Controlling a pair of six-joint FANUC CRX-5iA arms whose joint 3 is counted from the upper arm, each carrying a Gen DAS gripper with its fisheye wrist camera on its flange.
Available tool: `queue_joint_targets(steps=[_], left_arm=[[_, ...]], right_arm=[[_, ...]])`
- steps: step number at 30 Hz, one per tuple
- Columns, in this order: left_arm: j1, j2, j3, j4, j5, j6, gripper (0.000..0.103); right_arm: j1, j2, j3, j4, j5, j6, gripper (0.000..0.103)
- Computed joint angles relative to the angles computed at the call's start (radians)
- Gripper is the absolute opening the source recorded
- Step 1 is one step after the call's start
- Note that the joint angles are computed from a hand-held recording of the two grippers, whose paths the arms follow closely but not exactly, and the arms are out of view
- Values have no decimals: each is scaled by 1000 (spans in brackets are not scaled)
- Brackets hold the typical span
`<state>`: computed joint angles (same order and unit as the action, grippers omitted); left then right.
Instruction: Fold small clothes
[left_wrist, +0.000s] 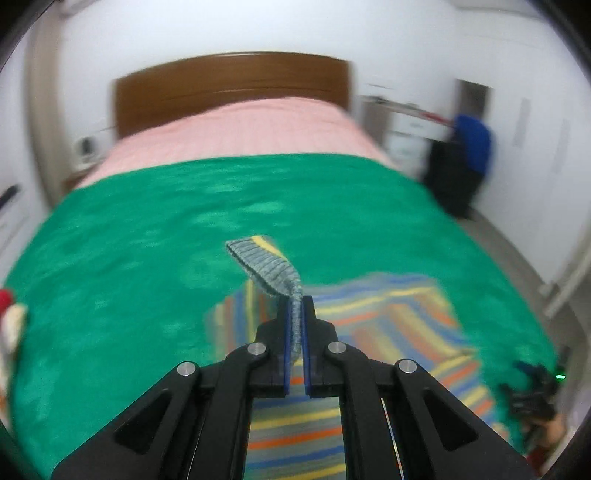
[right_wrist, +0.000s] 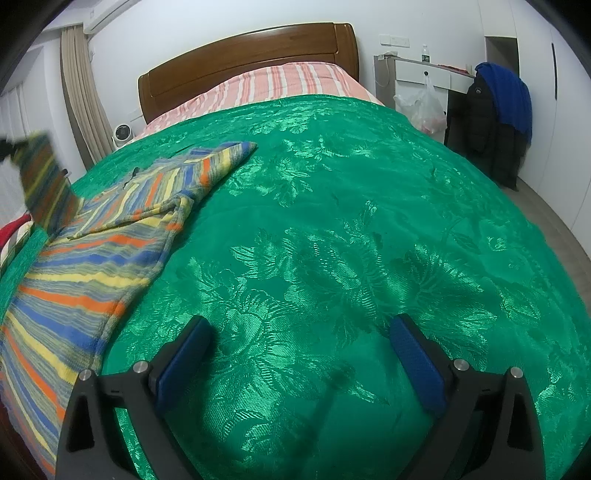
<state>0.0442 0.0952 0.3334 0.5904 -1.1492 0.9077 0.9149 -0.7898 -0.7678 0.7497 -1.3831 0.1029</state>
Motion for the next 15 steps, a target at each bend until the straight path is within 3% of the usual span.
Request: queue_joint_targets(steps=[1,3,4,6,10,12,15], left_arm=[[-29,21,6,17,-26,-5,10],[-89,67,-5,46,-93,3,50],[-108,92,8,30,-122,29,79],[-121,91,-41,27,-103,71,79],[-54,92,-71,38,-64,160,79],[-25,80,-70,-39,-18,239,79],[-5,119,-14,-172,-22,339,75]], right_arm=[[0,0,0,0,0,0,97],[1,1,1,0,-2,1,97],[1,0,1,1,-3,1,97],[2,-1,1,0,-3,1,97],[3,-3,-1,3,-2,-1,97],[4,-7,-4,7,-1,-3,97],[11,-8,-7,13,-7,-7,97]])
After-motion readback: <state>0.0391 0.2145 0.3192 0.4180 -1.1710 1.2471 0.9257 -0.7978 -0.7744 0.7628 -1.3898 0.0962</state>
